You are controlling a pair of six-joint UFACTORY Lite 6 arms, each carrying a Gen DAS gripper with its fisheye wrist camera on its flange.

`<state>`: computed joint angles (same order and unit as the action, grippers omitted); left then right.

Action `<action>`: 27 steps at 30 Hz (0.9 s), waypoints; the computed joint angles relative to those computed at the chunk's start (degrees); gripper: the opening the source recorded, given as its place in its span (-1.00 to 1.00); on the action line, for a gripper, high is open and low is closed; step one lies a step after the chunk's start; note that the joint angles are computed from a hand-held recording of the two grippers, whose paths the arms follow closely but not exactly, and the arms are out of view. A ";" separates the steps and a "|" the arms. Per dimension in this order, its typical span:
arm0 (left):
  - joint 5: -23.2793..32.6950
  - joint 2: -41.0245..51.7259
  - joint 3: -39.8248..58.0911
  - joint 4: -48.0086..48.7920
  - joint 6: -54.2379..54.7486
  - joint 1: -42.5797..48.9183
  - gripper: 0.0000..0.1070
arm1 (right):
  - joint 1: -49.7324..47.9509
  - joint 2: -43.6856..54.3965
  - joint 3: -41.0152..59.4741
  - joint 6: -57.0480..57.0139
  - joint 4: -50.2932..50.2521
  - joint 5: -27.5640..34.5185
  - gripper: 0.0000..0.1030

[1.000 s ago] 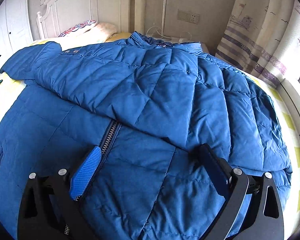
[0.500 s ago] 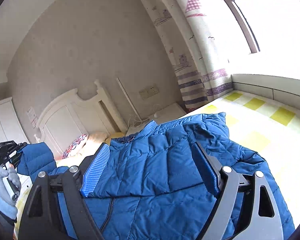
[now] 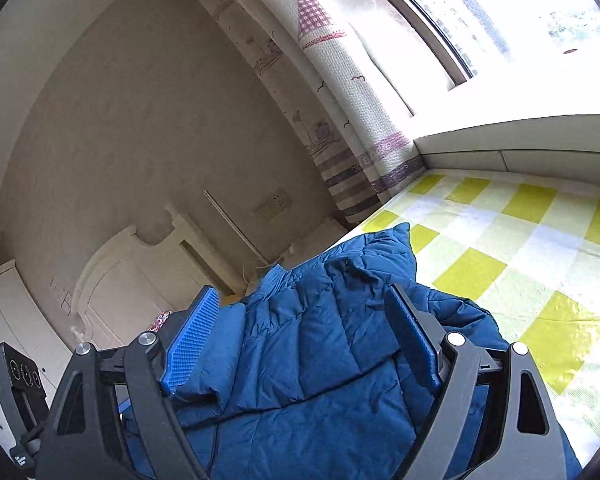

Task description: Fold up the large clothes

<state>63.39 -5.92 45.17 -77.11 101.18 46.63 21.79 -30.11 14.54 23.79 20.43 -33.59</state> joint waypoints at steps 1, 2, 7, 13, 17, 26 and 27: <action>0.03 2.59 2.21 -0.97 -0.62 4.22 0.62 | 0.30 -0.11 0.28 -0.72 0.25 0.70 0.60; -1.99 6.11 6.11 -1.62 -2.90 6.89 0.62 | 0.08 -0.01 0.29 0.16 -1.51 0.83 0.60; -14.96 22.28 25.94 6.51 -18.62 12.67 0.52 | 2.45 1.17 1.46 -3.23 1.20 1.62 0.60; -25.24 25.06 27.47 14.80 -22.18 7.77 0.50 | 6.99 4.60 5.00 -14.29 10.15 2.46 0.60; -27.94 26.17 26.21 14.86 -22.20 6.17 0.50 | 10.66 7.60 8.17 -23.71 17.49 3.22 0.60; -16.54 31.85 31.28 11.29 -22.76 11.86 0.59 | 27.63 29.23 31.92 -76.90 52.25 1.80 0.60; -15.92 32.19 31.69 11.12 -23.28 12.29 0.59 | 29.15 33.91 36.27 -82.90 55.04 0.91 0.60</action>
